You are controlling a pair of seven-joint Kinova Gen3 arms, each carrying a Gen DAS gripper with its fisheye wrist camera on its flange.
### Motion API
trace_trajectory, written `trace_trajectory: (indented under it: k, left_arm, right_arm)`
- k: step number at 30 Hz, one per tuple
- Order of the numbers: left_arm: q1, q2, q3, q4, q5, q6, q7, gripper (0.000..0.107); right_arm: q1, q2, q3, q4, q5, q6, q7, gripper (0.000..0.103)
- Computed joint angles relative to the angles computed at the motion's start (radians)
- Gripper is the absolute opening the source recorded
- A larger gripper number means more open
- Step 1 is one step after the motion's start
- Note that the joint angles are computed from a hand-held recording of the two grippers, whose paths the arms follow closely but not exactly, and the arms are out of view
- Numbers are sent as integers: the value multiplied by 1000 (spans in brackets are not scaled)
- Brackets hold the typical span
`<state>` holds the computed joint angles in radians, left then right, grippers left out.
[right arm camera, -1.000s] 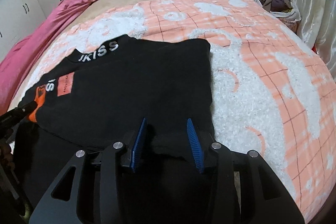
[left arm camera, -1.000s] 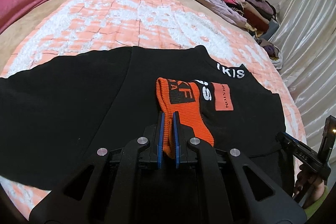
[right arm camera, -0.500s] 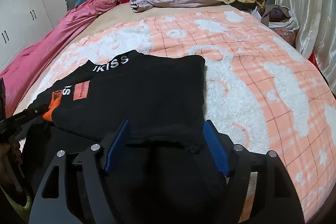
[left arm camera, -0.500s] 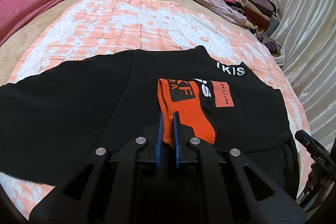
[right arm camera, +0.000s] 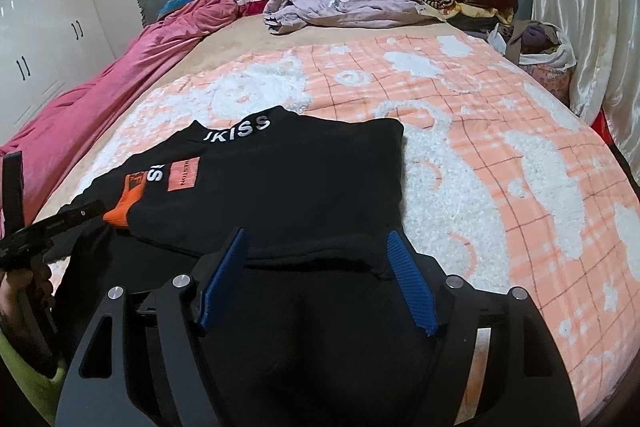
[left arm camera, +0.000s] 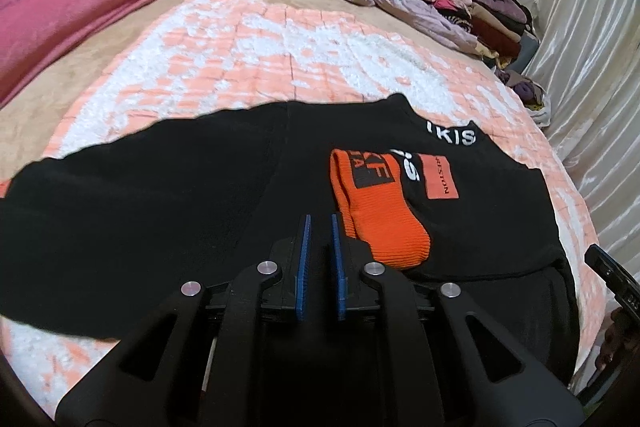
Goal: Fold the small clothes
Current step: 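Lower the cuff onto the sweatshirt chest and open the right tool, then move the left tool to the other orange-cuffed sleeve end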
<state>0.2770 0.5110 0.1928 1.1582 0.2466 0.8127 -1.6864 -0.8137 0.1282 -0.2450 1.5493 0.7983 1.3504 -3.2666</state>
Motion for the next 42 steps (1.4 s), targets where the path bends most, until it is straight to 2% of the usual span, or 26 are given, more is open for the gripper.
trace_trajectory:
  k: [8, 9, 10, 12, 14, 15, 16, 17, 22, 31, 42]
  left_arm:
    - [-16, -79, -7, 109, -11, -79, -27, 25]
    - [-22, -95, -6, 131, -7, -98, -31, 35]
    - [-25, -107, -6, 148, -5, -111, -33, 52]
    - [-43, -130, -1, 182, 10, -133, -45, 66]
    - [-58, -150, 1, 210, 24, -149, -54, 66]
    - [-68, -160, 0, 225, 32, -156, -59, 68]
    - [-75, -168, -1, 237, 38, -163, -61, 71]
    - [-81, -177, -3, 248, 44, -170, -61, 74]
    - [-134, -222, 1, 295, 104, -198, -92, 82]
    - [-162, -281, -46, 333, 92, -216, -53, 92]
    - [-197, -344, -77, 366, 66, -223, -22, 92]
  right_arm:
    - [-24, -19, -19, 3, 22, 38, -46, 71]
    - [-28, -22, -23, 4, 26, 44, -53, 71]
    - [-30, -23, -27, 4, 28, 49, -56, 71]
    - [-33, -26, -33, 1, 30, 59, -55, 71]
    - [-38, -25, -39, -6, 34, 72, -48, 72]
    - [-42, -23, -41, -12, 36, 81, -44, 88]
    - [-53, -18, -45, -20, 49, 103, -52, 95]
    - [-73, -15, -43, -21, 73, 123, -74, 97]
    - [-88, -16, -52, -42, 96, 137, -80, 96]
    - [-139, 14, -51, -118, 158, 154, -49, 96]
    - [-194, 82, 1, -226, 197, 68, 42, 97]
